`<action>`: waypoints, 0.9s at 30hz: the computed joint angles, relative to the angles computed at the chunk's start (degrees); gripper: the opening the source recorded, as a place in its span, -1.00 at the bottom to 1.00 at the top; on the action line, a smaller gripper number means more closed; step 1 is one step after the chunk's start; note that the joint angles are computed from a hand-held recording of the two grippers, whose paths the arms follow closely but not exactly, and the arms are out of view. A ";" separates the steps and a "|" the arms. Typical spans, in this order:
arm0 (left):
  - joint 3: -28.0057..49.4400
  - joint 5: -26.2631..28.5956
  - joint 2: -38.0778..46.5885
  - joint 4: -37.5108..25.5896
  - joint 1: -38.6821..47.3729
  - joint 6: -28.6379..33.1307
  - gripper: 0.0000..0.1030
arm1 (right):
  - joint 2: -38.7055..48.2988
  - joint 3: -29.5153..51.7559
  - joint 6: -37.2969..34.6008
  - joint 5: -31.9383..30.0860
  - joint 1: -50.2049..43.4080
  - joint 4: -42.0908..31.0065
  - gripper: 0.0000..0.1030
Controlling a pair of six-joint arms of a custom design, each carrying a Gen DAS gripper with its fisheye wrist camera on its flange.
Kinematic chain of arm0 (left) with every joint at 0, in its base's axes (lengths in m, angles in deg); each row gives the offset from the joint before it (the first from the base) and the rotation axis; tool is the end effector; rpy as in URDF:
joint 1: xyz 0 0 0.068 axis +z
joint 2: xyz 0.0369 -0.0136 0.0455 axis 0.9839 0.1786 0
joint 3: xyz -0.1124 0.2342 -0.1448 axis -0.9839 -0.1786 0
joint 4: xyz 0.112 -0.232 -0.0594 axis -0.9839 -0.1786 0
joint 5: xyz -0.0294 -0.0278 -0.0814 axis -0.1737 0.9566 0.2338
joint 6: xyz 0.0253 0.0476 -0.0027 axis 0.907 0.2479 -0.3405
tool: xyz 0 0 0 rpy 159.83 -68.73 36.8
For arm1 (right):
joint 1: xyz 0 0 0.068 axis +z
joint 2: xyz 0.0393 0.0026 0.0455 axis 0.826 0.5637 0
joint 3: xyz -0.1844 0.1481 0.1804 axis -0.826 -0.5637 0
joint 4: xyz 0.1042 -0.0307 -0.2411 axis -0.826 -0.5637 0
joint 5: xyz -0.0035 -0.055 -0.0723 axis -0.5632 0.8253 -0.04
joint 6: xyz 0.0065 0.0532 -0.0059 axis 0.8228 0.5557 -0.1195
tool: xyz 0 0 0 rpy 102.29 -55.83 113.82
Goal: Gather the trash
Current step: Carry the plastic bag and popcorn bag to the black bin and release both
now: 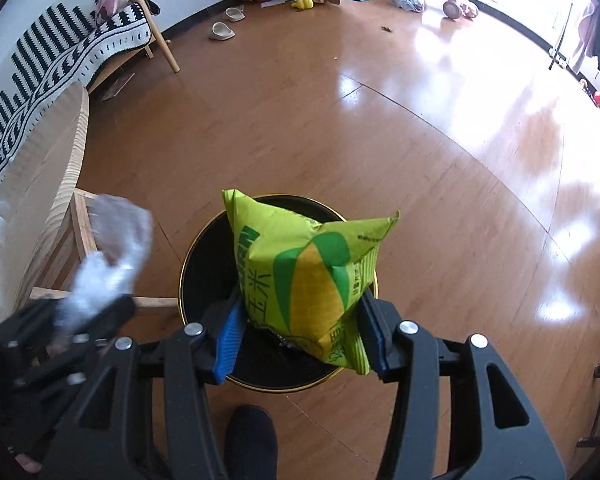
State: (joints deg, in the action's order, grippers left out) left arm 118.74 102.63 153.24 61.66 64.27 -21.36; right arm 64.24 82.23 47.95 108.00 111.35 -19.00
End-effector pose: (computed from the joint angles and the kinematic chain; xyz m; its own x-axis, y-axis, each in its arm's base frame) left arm 0.3552 -0.1184 0.0651 -0.3914 0.7393 -0.5479 0.9191 0.3431 -0.1936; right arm 0.1484 0.1905 0.0861 -0.5504 0.7349 -0.3963 0.7540 0.6413 0.1422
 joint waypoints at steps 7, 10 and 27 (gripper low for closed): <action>1.78 -0.86 3.95 0.63 -3.41 -1.72 -0.51 | -1.04 -1.08 -0.61 -0.15 -0.94 1.22 -0.02; 1.23 -1.39 3.61 1.08 -4.05 -1.75 0.32 | -1.33 -1.36 -0.16 -0.15 -1.24 1.38 -0.02; -1.28 2.92 -3.16 -2.17 1.16 1.63 0.56 | -0.27 -1.33 -3.59 -1.83 -3.65 4.73 0.00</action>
